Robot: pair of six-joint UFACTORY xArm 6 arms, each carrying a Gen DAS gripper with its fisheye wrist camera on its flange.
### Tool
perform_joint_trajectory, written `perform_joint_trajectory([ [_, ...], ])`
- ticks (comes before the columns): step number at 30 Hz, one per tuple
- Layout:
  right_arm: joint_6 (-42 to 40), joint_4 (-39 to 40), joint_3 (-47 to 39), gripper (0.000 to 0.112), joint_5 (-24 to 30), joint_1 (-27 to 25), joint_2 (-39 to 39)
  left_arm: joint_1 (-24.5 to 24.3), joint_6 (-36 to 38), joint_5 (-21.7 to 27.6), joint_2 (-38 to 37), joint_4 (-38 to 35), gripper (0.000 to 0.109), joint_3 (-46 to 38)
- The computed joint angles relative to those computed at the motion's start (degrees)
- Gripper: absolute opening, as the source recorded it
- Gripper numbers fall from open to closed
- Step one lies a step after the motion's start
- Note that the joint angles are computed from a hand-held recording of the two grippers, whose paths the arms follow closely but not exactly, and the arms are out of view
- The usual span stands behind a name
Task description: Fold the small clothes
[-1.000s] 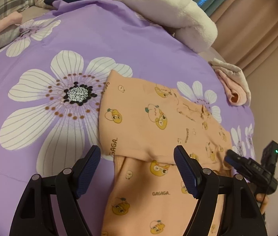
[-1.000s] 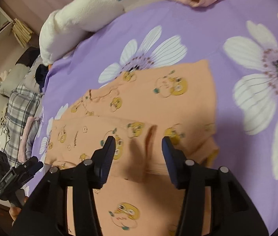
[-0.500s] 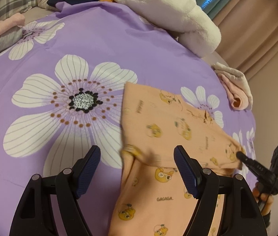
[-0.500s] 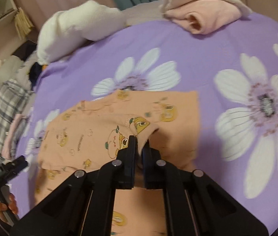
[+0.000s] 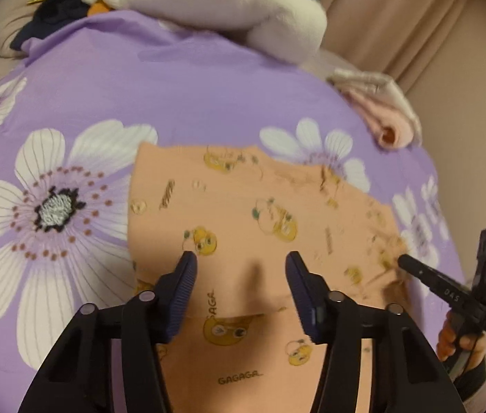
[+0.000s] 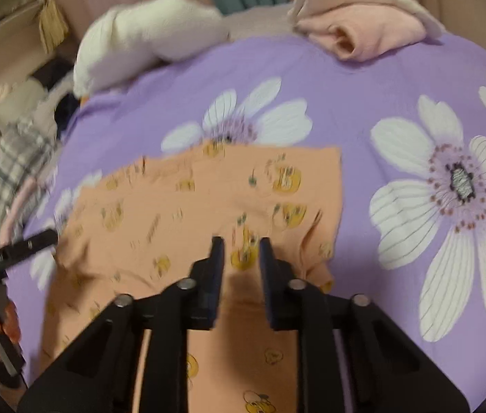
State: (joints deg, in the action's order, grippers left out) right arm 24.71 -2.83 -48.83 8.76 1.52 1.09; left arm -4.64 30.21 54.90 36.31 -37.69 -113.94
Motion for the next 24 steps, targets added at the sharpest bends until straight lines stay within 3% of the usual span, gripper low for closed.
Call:
perform_joint_trajectory([
  [5, -1.46, 3.17, -0.48, 0.013, 1.78, -0.20, 2.41, -0.58, -2.82, -0.81, 2.19, 5.80, 0.052, -0.09],
  [10, -6.44, 10.95, 1.87, 0.021, 1.81, 0.65, -1.27, 1.37, -2.44, 2.93, 0.53, 1.82, 0.052, 0.37],
  [12, -10.51, 16.46, 4.81, 0.037, 0.96, 1.47, -5.10, 2.73, -1.35, 4.41, -1.75, -0.60, 0.060, 2.83],
  [13, -12.26, 18.89, 6.03, 0.041, 0.78, 1.81, -6.55, 3.71, -0.51, 5.43, -3.24, -2.13, 0.069, 4.64],
  [15, -18.09, 26.40, 9.35, 0.049, 0.26, 2.58, -10.43, 5.47, 0.88, 6.84, -5.81, -4.11, 0.073, 8.13],
  [17, -20.42, 30.52, 13.17, 0.051, 0.77, 2.53, -14.71, 7.19, 2.00, 7.87, -8.04, -6.20, 0.073, 11.62],
  [24, -38.20, 57.87, 21.76, 0.053, 5.57, 1.75, -23.00, 11.59, 1.83, 10.65, -10.20, -10.87, 0.073, 17.75],
])
